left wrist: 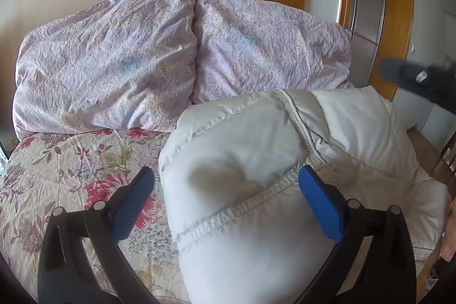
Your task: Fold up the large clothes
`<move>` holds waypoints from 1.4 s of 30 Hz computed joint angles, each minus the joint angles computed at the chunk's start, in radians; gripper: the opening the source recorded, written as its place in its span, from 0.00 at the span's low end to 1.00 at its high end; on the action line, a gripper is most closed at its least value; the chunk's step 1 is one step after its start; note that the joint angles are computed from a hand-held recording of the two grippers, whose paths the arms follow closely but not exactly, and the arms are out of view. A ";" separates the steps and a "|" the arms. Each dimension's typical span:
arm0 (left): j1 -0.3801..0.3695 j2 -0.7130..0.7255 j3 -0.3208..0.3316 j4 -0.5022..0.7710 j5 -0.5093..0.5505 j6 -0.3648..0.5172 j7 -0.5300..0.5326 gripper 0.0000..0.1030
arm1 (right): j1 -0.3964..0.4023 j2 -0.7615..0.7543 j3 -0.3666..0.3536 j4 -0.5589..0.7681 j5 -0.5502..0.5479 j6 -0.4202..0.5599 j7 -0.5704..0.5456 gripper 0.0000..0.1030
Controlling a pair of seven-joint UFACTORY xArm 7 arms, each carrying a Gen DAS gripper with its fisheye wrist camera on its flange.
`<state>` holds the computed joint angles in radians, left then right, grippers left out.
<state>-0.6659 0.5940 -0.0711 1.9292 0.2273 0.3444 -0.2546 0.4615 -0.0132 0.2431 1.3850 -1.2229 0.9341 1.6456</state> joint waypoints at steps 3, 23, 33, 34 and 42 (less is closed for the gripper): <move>-0.020 0.018 0.020 0.016 0.026 0.005 -0.008 0.98 | -0.031 -0.016 -0.028 -0.086 0.062 -0.051 0.013 0.57; -0.080 0.168 0.064 0.200 0.055 0.091 -0.029 0.98 | -0.149 -0.014 -0.065 -0.301 -0.192 -0.340 0.407 0.57; -0.097 0.212 0.085 0.264 0.079 0.139 -0.042 0.98 | -0.138 0.011 -0.074 -0.290 -0.157 -0.327 0.394 0.57; -0.097 0.217 0.085 0.271 0.081 0.146 -0.043 0.98 | -0.137 0.014 -0.075 -0.288 -0.149 -0.326 0.388 0.57; -0.098 0.276 0.081 0.378 0.072 0.238 -0.021 0.98 | -0.128 0.038 -0.085 -0.260 -0.045 -0.314 0.285 0.57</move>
<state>-0.7638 0.8698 0.0102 2.3067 0.2995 0.5824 -0.2759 0.3335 0.0251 0.1582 1.1248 -1.2682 0.6197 1.9304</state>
